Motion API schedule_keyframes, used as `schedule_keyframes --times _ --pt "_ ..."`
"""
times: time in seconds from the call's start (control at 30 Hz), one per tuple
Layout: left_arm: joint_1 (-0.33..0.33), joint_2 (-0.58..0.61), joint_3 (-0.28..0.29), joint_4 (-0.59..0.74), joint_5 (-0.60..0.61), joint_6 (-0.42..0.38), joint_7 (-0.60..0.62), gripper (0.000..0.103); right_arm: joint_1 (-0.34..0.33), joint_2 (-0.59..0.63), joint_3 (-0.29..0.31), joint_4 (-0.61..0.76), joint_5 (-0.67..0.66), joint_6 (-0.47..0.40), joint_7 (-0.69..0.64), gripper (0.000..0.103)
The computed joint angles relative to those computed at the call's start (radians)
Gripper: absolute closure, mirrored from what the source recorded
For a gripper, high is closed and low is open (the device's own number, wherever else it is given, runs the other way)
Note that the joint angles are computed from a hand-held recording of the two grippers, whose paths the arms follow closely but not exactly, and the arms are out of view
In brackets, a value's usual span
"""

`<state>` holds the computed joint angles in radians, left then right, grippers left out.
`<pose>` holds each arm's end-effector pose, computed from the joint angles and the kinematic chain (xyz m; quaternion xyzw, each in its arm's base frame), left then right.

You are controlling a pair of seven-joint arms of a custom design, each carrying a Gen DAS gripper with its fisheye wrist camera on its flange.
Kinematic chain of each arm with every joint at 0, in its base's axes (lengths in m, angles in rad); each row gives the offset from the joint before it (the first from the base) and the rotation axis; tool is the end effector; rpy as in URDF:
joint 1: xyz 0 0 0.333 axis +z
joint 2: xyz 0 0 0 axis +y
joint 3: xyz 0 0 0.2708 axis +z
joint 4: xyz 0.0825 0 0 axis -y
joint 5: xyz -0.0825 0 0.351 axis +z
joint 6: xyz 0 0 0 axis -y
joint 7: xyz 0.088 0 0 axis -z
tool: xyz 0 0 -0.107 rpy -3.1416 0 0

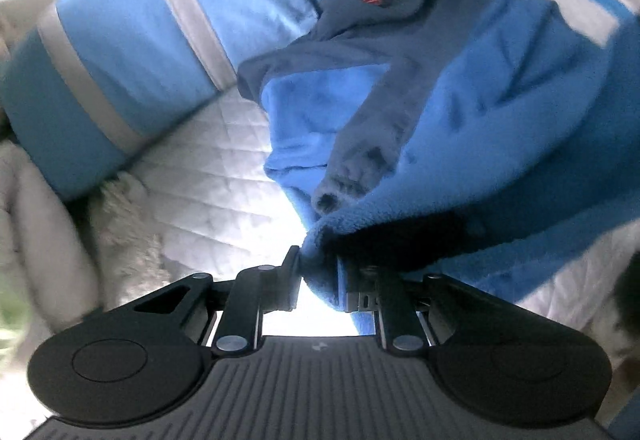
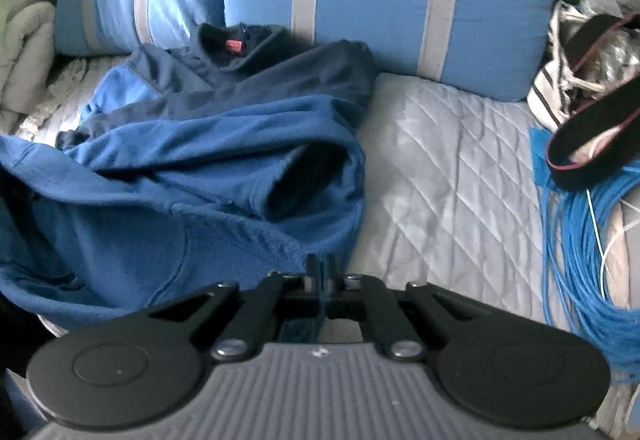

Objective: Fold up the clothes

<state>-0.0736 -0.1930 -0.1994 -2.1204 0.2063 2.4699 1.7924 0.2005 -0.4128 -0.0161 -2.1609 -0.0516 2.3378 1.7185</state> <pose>0.4973 -0.1452 0.5210 -0.4357 0.8547 -0.1208 0.2552 0.4522 0.0824 0.5934 -0.6967 0.6557 -0.1847 0.2251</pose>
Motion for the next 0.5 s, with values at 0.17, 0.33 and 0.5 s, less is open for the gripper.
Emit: schedule_keyframes --times 0.17,0.33,0.5 --pt "-0.002 0.184 0.02 0.2 -0.014 -0.062 -0.026 0.085 -0.019 0.137 -0.006 0.122 0.002 0.002 0.016 0.102" --pt "-0.023 0.408 0.056 0.445 -0.053 -0.157 -0.051 0.085 -0.041 0.269 -0.012 0.225 0.033 0.01 0.023 0.102" --pt "-0.037 0.542 0.079 0.578 -0.098 -0.205 -0.039 0.085 -0.06 0.333 -0.01 0.251 0.06 0.033 0.011 0.102"
